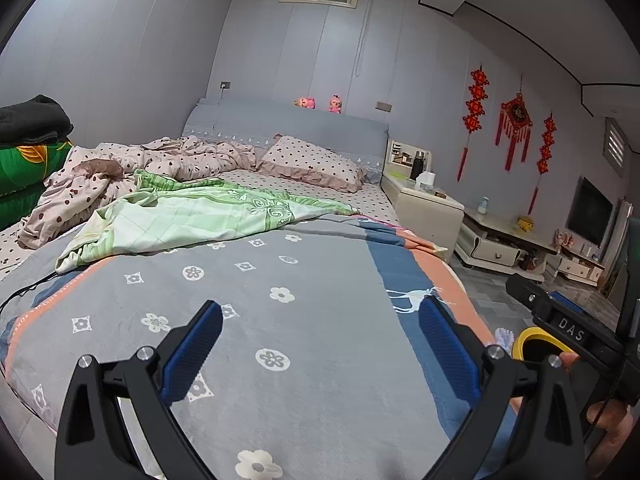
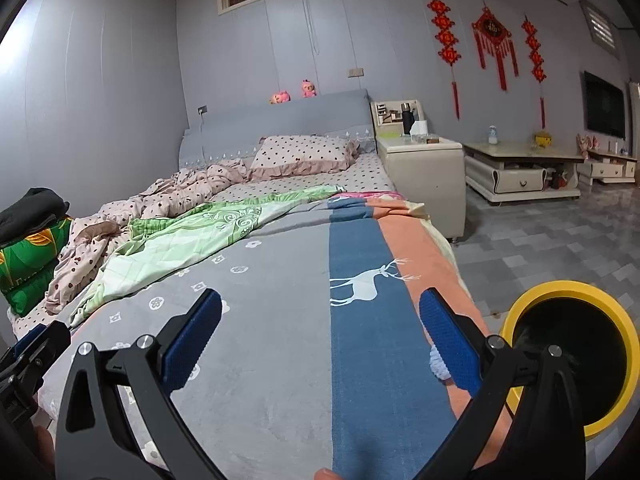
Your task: Collect trash
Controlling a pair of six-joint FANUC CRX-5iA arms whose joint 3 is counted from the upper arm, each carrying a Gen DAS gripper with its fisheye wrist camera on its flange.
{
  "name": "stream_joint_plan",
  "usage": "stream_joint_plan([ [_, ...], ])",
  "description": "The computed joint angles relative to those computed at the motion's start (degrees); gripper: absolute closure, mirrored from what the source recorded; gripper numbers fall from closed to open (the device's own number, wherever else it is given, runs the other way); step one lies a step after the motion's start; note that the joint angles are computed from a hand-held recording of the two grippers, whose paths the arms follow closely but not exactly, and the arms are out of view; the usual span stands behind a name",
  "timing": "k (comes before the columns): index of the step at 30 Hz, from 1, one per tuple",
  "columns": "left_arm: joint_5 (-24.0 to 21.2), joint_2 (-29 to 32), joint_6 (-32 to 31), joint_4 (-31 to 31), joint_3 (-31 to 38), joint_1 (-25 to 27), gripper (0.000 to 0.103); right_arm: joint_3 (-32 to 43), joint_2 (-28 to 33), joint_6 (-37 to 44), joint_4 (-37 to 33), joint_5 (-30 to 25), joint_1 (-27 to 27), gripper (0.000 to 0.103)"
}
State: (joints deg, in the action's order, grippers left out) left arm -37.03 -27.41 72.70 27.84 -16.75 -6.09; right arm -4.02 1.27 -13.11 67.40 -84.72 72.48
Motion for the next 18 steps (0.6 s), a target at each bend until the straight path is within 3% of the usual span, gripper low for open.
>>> stream_joint_plan([
  [18, -0.16, -1.02, -0.67, 1.05, -0.40, -0.16, 0.008, 0.87, 0.38, -0.91, -0.46, -0.25, 0.34, 0.008],
])
